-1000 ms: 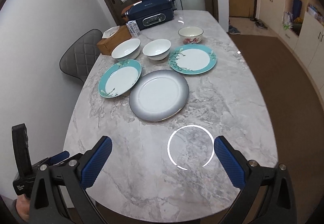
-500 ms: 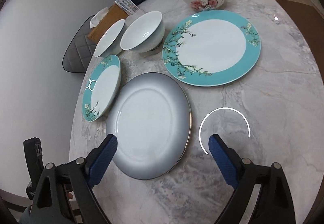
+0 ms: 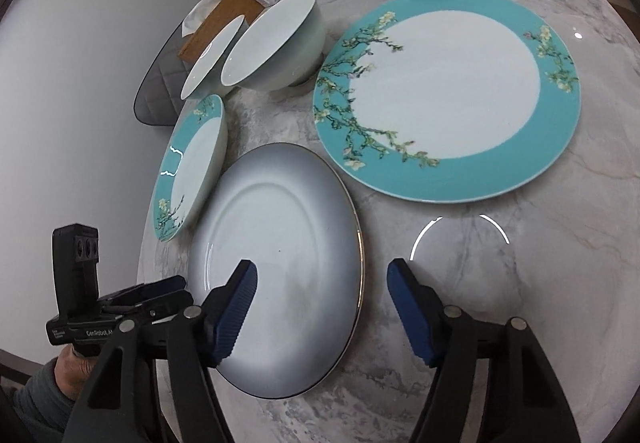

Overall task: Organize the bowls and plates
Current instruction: 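Move both grippers toward the rim of the grey-rimmed white plate, then close the grippers on the rim of the grey-rimmed plate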

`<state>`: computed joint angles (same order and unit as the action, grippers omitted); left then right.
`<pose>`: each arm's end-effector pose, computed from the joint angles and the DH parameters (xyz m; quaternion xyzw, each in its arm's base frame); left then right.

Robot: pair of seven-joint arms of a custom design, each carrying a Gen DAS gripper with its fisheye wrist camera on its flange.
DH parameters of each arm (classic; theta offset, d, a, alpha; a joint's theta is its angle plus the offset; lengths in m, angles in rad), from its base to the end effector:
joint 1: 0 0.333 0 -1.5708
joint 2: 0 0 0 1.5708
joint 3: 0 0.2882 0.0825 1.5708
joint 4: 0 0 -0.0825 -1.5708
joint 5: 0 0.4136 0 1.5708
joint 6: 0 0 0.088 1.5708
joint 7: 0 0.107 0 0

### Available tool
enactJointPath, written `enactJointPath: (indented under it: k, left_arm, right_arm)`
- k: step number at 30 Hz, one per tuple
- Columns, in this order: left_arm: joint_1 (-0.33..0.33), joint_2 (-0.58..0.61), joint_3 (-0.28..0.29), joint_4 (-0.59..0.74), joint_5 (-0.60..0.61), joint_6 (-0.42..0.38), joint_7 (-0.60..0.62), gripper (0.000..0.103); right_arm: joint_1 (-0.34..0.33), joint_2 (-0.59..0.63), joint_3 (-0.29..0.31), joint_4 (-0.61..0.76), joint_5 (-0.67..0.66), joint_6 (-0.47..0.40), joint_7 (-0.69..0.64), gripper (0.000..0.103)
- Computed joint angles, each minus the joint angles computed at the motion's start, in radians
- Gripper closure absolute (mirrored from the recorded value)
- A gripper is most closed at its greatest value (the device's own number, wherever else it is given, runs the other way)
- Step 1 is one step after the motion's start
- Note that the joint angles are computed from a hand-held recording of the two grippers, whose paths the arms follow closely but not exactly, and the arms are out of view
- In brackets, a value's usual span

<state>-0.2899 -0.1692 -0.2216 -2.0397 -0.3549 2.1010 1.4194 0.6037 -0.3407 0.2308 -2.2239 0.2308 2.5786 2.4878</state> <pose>0.4815 -0.2946 0.5034 0.6164 -0.7661 0.1641 0.0792 0.3571 0.4029 0.5525 -0.5880 0.7333 0.0829 0.3312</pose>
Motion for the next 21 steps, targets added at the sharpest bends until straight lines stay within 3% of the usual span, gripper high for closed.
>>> enactJointPath:
  k: [4, 6, 10, 14, 17, 19, 21]
  left_arm:
    - [-0.003, 0.056, -0.001, 0.047, -0.035, 0.019, 0.030, 0.020]
    - [-0.004, 0.085, -0.007, 0.075, -0.032, 0.018, 0.043, 0.026]
    - [-0.010, 0.127, -0.026, 0.124, 0.024, 0.005, 0.028, 0.052]
    - [-0.008, 0.141, -0.028, 0.139, 0.048, -0.002, -0.006, 0.070]
    - [-0.004, 0.146, -0.026, 0.148, 0.051, -0.021, -0.011, 0.074]
    - [-0.002, 0.139, -0.027, 0.145, 0.070, -0.033, -0.010, 0.076]
    - [-0.001, 0.130, -0.026, 0.140, 0.079, -0.041, -0.015, 0.076]
  right_arm:
    - [0.026, 0.024, -0.028, 0.015, 0.058, 0.021, -0.099, 0.014]
    - [0.022, 0.034, -0.023, 0.029, 0.052, 0.011, -0.119, 0.011]
    - [-0.001, 0.096, 0.009, 0.135, -0.053, -0.123, -0.131, 0.011]
    - [-0.006, 0.147, 0.023, 0.213, -0.119, -0.212, -0.139, 0.016]
    - [-0.012, 0.155, 0.025, 0.236, -0.154, -0.263, -0.118, 0.032]
    - [-0.020, 0.157, 0.028, 0.257, -0.197, -0.328, -0.092, 0.065]
    - [-0.026, 0.136, 0.015, 0.237, -0.174, -0.341, -0.067, 0.075]
